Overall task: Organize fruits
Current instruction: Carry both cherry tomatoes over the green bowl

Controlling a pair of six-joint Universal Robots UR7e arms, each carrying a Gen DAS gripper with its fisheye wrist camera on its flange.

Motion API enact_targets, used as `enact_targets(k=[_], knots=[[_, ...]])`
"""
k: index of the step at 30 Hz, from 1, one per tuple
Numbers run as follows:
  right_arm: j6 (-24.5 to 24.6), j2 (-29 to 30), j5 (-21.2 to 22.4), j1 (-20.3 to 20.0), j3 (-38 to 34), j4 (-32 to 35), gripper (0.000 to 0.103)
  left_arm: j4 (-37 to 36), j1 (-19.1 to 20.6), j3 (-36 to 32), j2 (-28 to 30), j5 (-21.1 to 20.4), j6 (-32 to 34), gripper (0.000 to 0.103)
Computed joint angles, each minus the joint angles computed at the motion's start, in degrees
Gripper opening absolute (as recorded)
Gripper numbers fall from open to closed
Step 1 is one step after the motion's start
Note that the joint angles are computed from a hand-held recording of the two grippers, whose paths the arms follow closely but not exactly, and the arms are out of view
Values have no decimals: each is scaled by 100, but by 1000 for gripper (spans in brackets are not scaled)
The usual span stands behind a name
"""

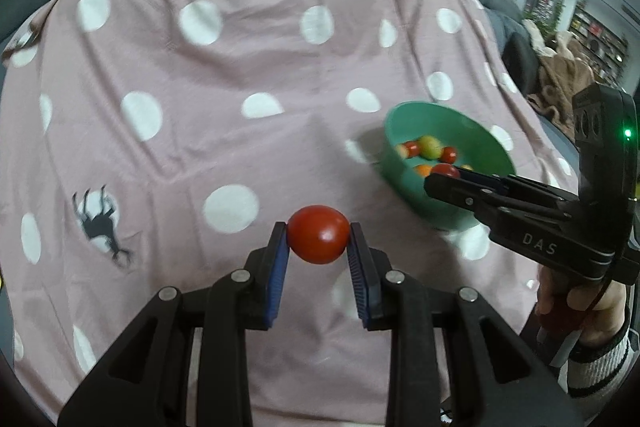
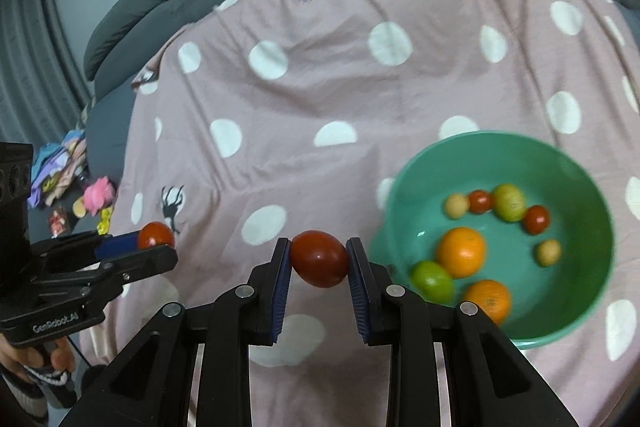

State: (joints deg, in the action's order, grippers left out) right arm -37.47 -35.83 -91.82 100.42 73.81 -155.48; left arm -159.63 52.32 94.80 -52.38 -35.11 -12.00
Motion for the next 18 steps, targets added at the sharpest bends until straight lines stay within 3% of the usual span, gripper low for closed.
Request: enact_targets(k=[12,18], knots=[[164,-191,-187,-177,-14,-506,30,-12,71,-1399,969,-571,1064,29],[279,-173,-314,-283,-169,-554,30,308,148,-2044,1408,-783,1210,29]])
